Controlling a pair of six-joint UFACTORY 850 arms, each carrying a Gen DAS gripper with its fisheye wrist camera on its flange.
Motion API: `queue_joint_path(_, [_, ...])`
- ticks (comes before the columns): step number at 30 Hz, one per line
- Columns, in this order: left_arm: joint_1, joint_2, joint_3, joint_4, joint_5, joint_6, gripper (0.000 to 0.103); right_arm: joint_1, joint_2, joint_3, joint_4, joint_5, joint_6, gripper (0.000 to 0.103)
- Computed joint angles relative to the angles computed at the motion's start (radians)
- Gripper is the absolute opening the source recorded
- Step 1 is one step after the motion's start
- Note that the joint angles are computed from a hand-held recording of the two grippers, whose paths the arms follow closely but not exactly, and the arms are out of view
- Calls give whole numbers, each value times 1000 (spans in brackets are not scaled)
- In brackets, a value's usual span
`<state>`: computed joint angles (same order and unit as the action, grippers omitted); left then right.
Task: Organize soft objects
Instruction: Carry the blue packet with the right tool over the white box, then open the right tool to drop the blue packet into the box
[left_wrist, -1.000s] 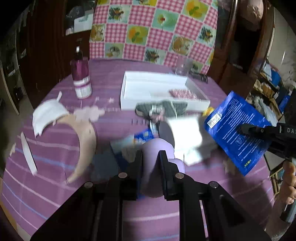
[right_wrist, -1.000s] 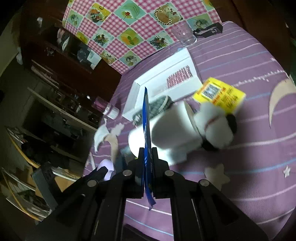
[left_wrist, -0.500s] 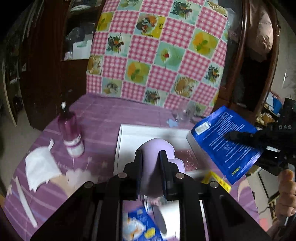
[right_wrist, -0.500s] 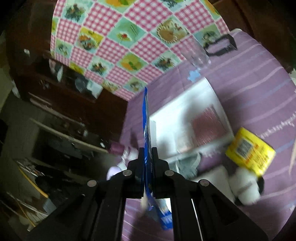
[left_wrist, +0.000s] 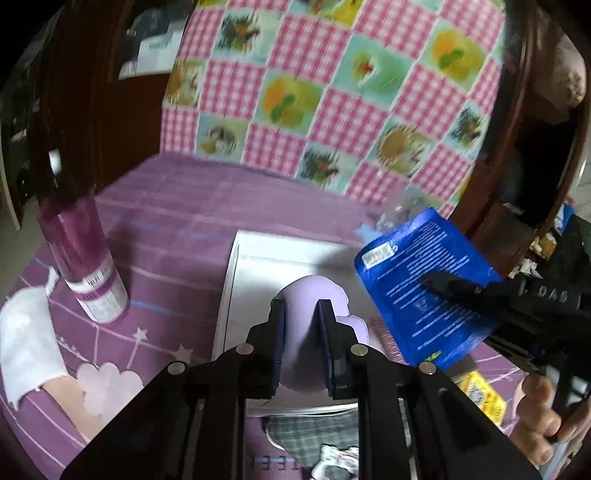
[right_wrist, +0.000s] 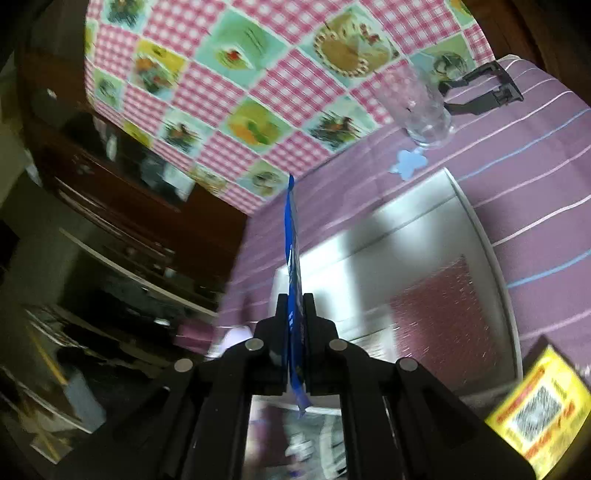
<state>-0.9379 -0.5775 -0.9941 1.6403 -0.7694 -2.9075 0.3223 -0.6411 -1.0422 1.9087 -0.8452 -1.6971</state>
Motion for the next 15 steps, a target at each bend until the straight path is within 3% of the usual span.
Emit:
queue_joint_path(4, [26, -28, 14, 75, 44, -84, 16, 26, -44, -14, 52, 15, -41, 7])
queue_joint_path(7, [35, -45, 6, 59, 65, -69, 17, 29, -55, -15, 53, -40, -24, 7])
queue_joint_path(11, [43, -58, 3, 66, 111, -77, 19, 63, -34, -17, 35, 108, -22, 10])
queue_joint_path(13, [40, -62, -3, 24, 105, -35, 20, 77, -32, -38, -54, 197, 63, 23])
queue_joint_path(14, [40, -62, -4, 8, 102, -22, 22, 84, -33, -51, -127, 239, 121, 39])
queue_joint_path(15, [40, -60, -2, 5, 101, -24, 24, 91, -31, -59, -189, 264, 148, 42])
